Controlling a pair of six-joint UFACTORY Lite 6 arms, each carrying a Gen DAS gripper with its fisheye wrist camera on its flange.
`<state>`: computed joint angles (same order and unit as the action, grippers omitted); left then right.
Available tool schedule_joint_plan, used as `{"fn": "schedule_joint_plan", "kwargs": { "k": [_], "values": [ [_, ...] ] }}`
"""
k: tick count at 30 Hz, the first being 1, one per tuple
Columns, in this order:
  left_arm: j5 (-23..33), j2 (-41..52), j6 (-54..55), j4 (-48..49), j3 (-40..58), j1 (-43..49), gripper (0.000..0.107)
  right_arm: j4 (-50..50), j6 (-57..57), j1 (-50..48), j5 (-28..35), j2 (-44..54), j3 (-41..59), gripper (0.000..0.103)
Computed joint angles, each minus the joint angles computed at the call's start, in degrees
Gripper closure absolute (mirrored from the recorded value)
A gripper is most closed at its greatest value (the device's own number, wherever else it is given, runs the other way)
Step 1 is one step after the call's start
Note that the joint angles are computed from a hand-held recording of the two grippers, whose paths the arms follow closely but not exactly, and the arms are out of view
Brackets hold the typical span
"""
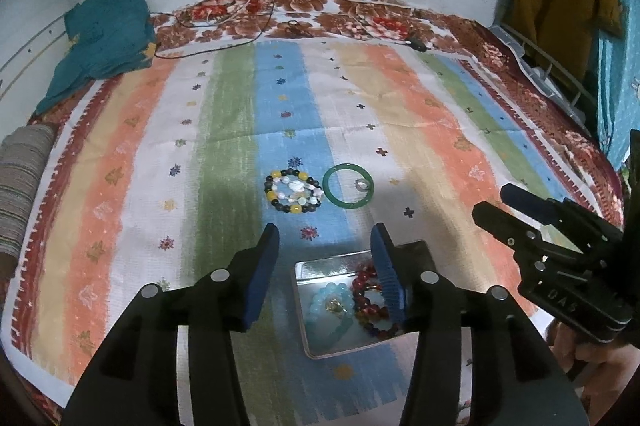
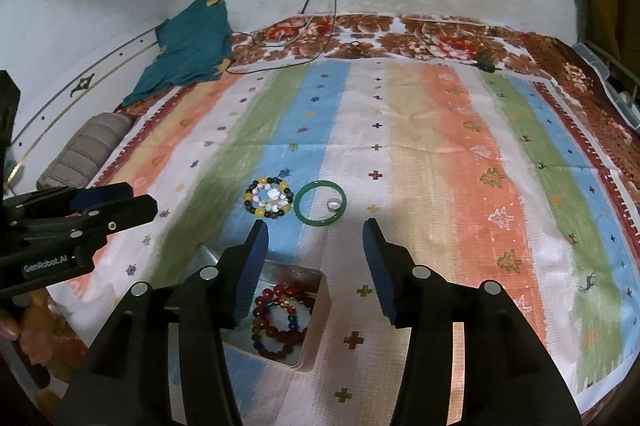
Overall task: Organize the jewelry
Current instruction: 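Withdraw both open tools from the tin, then move both open tools toward the green bangle and yellow-black bead bracelet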
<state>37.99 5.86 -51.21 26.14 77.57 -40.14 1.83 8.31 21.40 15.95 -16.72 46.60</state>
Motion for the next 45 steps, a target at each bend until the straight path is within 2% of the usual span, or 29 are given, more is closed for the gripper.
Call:
{"fn": "schedule_joint_plan", "kwargs": {
  "k": [4, 9, 18, 29, 45],
  "values": [
    [0.63, 0.73, -0.21, 0.72, 0.62, 0.05, 0.054, 1.58, -1.67, -0.66, -0.11, 0.17, 0.15, 0.047],
    [0.73, 1.38, -0.83, 1.01, 1.14, 0.58, 0.045, 1.66, -1.84, -0.78, -0.34, 0.58, 0.40, 0.039],
    [1.05, 4.21, -0.04, 0.65, 3.63, 2.60, 0.039, -0.47, -0.24, -0.78, -0.68, 2.36, 1.45, 0.030],
    [2.76, 9.96, 0.73, 2.18, 9.03, 4.21, 0.036, 0.52, -2.01, -2.72, -1.74, 9.53, 6.36, 0.027],
    [5.16, 23.05, 7.63, -1.36, 20.58, 9.62, 0.036, 0.60, -3.00, -4.72, -1.44, 24.41, 16.97, 0.027]
  ]
}}
